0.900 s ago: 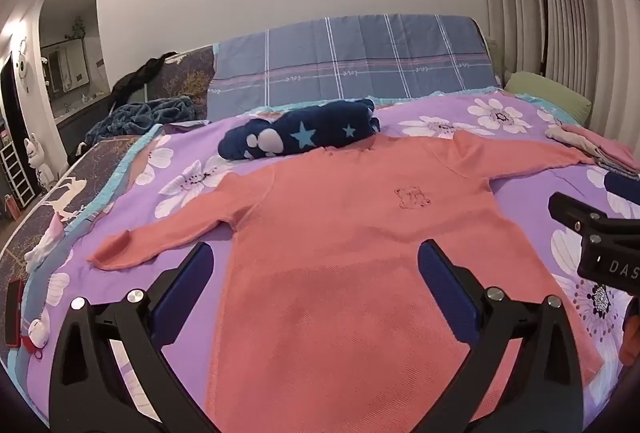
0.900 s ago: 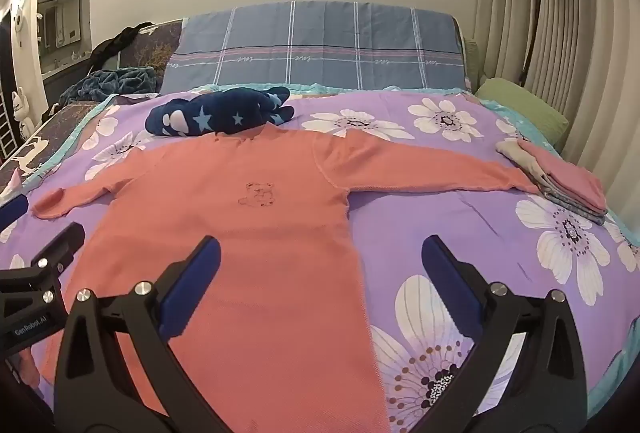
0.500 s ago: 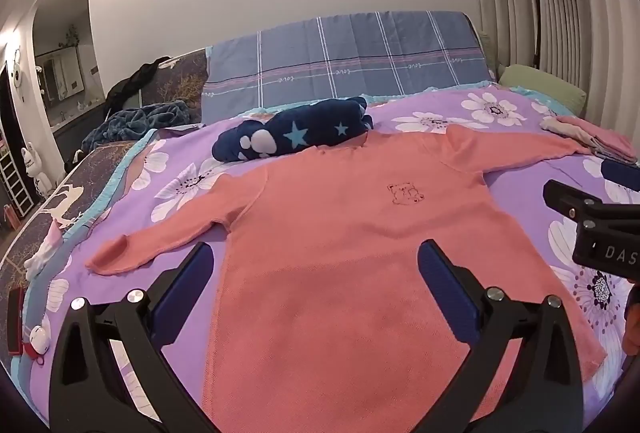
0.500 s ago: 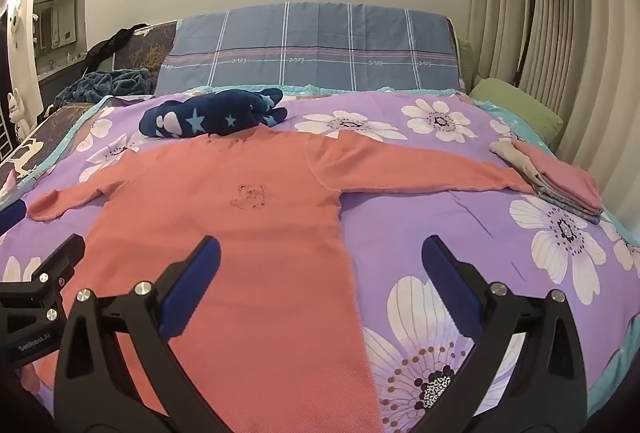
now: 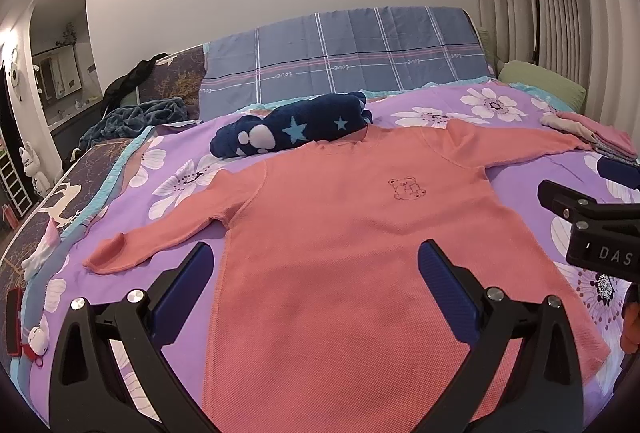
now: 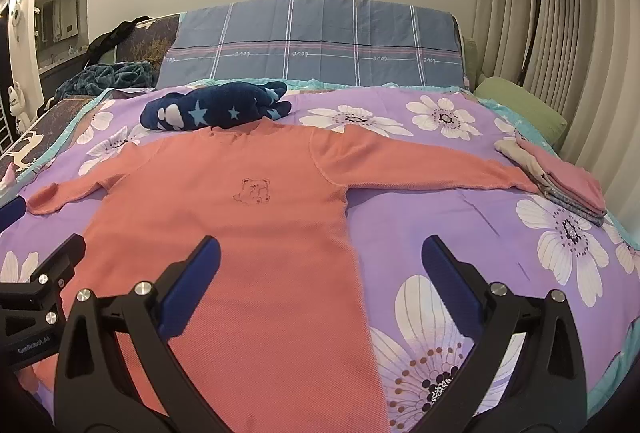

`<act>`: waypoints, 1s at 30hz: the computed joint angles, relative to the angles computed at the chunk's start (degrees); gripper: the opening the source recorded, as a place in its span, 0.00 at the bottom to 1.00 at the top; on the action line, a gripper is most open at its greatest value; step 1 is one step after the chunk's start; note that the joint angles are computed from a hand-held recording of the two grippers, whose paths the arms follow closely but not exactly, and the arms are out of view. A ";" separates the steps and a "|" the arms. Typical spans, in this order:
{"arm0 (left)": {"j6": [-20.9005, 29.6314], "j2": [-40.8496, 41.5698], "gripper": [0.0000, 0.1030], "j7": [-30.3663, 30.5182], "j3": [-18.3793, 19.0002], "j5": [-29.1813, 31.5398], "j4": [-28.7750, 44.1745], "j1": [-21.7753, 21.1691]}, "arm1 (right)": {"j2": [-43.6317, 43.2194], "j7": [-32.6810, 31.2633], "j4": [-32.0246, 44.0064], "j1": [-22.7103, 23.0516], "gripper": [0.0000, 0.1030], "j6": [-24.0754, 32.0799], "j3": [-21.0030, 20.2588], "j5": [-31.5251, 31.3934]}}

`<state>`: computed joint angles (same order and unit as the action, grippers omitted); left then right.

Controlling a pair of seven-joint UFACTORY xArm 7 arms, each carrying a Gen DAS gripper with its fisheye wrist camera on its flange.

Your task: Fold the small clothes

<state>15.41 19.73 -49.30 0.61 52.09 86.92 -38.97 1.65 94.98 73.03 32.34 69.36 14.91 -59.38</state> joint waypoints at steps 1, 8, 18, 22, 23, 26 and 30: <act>-0.14 -0.06 0.99 -0.03 0.02 -0.04 -0.09 0.04 | 0.18 -0.04 0.18 0.01 0.98 0.25 0.00 -0.08; -0.23 0.17 0.99 0.44 0.11 -0.56 0.19 0.02 | 1.00 -0.57 0.82 0.22 0.98 -0.37 -0.28 -0.26; -0.58 0.29 0.99 0.69 0.24 -1.42 0.02 0.20 | 1.94 -0.49 1.63 0.93 0.98 -0.48 -0.92 -0.24; -0.90 0.62 0.99 0.89 0.49 -1.59 0.16 0.10 | 2.09 -0.53 1.70 0.92 0.98 -0.82 -1.02 -0.14; -1.00 0.67 0.99 0.77 0.66 -1.43 0.13 -0.02 | 2.20 -0.57 1.78 0.93 0.98 -0.94 -1.06 -0.16; -1.33 0.68 0.99 0.54 0.95 -1.00 -0.09 -0.22 | 2.61 -0.72 2.09 1.04 0.98 -0.98 -1.21 -0.29; -2.08 0.74 0.99 0.88 0.95 -1.33 -0.39 -0.08 | 2.99 -0.67 2.33 1.23 0.98 -1.03 -1.42 -0.12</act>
<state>13.33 20.47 -48.42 1.56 50.76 86.54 -39.06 4.63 94.31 75.36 33.57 68.33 13.49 -59.51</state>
